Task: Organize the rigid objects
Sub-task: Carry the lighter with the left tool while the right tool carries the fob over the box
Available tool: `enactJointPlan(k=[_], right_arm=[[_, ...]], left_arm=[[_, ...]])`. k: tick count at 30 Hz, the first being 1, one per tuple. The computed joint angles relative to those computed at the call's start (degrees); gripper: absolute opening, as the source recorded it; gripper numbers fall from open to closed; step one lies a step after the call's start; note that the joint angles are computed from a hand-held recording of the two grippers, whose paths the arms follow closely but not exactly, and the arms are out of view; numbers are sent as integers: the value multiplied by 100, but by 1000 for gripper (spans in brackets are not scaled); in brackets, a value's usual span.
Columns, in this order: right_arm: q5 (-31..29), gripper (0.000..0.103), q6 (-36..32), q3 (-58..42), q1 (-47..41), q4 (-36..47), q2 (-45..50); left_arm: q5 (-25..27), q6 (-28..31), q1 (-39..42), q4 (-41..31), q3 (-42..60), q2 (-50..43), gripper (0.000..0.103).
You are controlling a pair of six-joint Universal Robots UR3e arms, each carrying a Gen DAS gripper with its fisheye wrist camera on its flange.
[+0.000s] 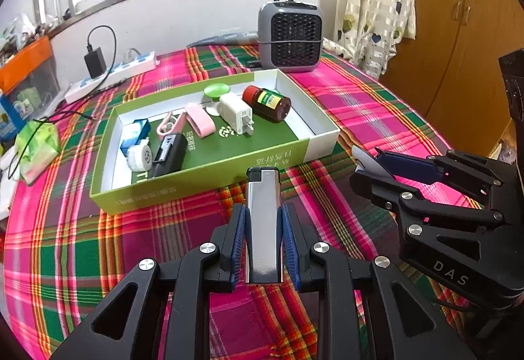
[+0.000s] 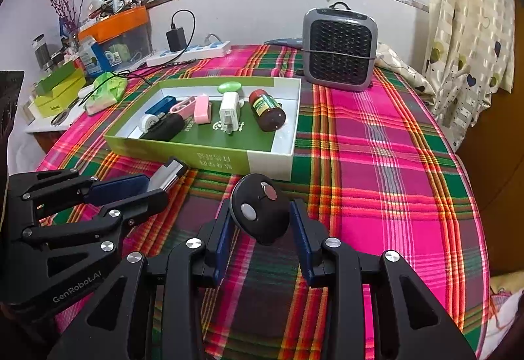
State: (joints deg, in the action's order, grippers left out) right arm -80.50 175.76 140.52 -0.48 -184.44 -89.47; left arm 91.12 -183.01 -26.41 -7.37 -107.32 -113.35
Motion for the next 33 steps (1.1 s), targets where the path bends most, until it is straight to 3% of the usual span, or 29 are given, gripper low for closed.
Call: enactJointPlan(k=[18, 33], right_arm=[[-87, 36, 3, -386, 154, 160, 6], [-142, 36, -57, -1464, 232, 515, 643]], left_arm=[[-4, 42, 196, 74, -4, 229, 22], [-245, 82, 645, -270, 650, -99, 22]])
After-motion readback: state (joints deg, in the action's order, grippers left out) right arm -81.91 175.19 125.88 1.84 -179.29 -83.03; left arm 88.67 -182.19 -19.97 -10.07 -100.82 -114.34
